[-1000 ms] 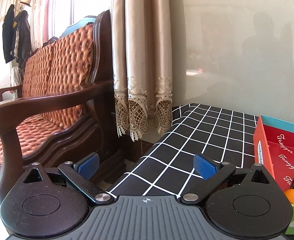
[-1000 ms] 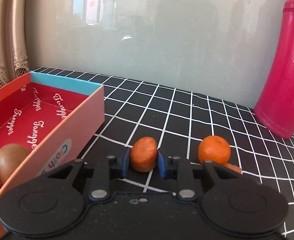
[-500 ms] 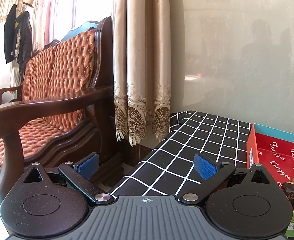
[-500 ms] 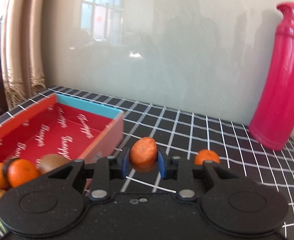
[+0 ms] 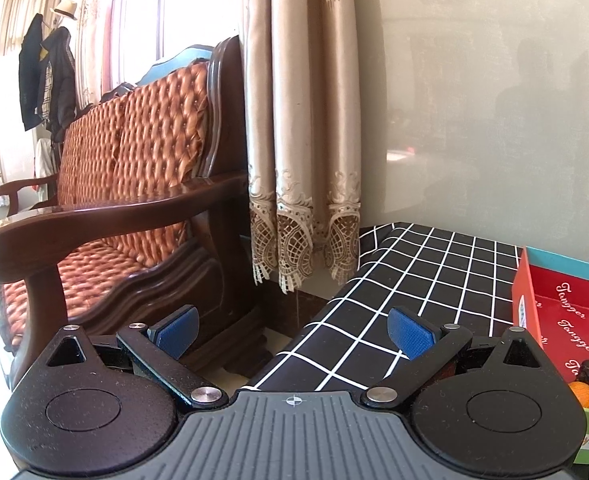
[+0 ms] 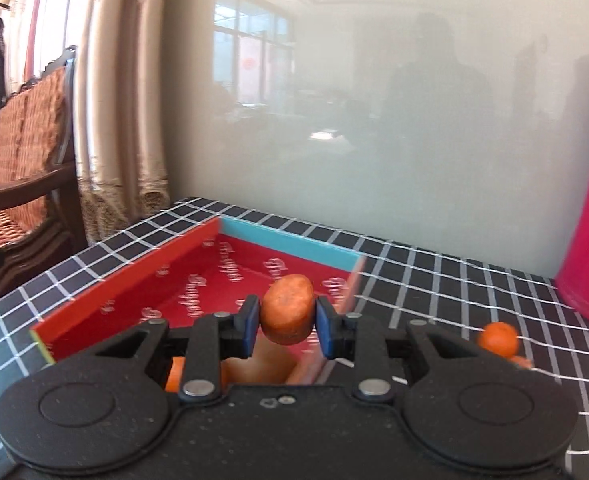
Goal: Organize fruits
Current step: 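Carry the orange piece into the red box and open the right gripper, then move both grippers back toward the remaining fruit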
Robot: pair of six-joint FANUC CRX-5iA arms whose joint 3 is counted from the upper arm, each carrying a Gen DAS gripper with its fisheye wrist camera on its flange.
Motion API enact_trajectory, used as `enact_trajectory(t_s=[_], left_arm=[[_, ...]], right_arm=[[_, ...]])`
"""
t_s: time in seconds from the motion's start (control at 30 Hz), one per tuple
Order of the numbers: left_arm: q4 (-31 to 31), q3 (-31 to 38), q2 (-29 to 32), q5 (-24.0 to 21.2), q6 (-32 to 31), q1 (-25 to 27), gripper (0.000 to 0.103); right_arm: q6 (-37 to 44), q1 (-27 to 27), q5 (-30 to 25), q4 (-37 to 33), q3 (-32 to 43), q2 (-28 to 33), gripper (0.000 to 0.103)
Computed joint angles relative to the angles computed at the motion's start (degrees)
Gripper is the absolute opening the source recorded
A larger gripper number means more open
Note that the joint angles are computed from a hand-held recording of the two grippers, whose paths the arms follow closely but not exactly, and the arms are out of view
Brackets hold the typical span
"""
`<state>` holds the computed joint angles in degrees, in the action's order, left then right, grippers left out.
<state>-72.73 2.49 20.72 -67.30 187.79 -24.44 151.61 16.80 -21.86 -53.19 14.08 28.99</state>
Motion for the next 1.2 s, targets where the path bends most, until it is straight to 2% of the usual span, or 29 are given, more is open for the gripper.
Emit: enact_trajectory(t_s=[0.17, 0.2, 0.23, 0.27, 0.3, 0.4, 0.47, 0.57, 0.7, 0.8, 0.93, 1.2], left_arm=[[0.8, -0.3, 0.0, 0.0, -0.8, 0.5, 0.1], [1.1, -0.4, -0.1, 0.2, -1.0, 0.7, 0.1], [1.2, -0.4, -0.1, 0.2, -1.1, 0.8, 0.1], [1.1, -0.5, -0.1, 0.3, -1.0, 0.8, 0.1], [1.1, -0.5, -0.1, 0.3, -0.8, 0.8, 0.1], [0.6, -0.6, -0.1, 0.4, -0.2, 0.6, 0.1], [0.4, -0.6, -0.1, 0.7, 0.0, 0.5, 0.1], [0.1, -0.2, 0.1, 0.9, 0.2, 0.1, 0.1], [-0.5, 0.4, 0.4, 1.3, 0.6, -0.7, 0.1], [-0.7, 1.4, 0.9, 1.8, 0.2, -1.3, 0.1], [-1.4, 3.1, 1.9, 2.5, -0.7, -2.3, 0.1], [-1.4, 7.5, 4.5, 3.7, -3.6, -4.5, 0.1]], right_arm=[[5.5, 0.9, -2.2, -4.1, 0.0, 0.1, 0.03], [8.7, 0.8, -1.9, -6.4, -0.4, -0.1, 0.036], [11.8, 0.7, -1.1, -8.6, -0.9, -0.4, 0.053], [15.6, 0.1, -0.6, -12.0, -1.6, -0.8, 0.065], [18.5, -0.8, -0.9, -14.9, -1.8, -1.1, 0.065], [19.0, -2.6, -0.1, -17.9, -1.4, -1.2, 0.064], [17.1, -3.9, 1.4, -18.7, -0.9, -0.9, 0.064], [9.1, -6.1, 2.1, -17.3, 0.3, -0.1, 0.066], [-2.9, -7.5, 5.0, -11.0, 1.3, 0.9, 0.066], [-7.8, -9.0, 6.5, -9.2, 1.2, 1.0, 0.066], [-10.0, -10.8, 9.7, -9.0, 0.2, 0.6, 0.068], [-11.0, -13.8, 10.3, -8.5, -0.5, 0.3, 0.07]])
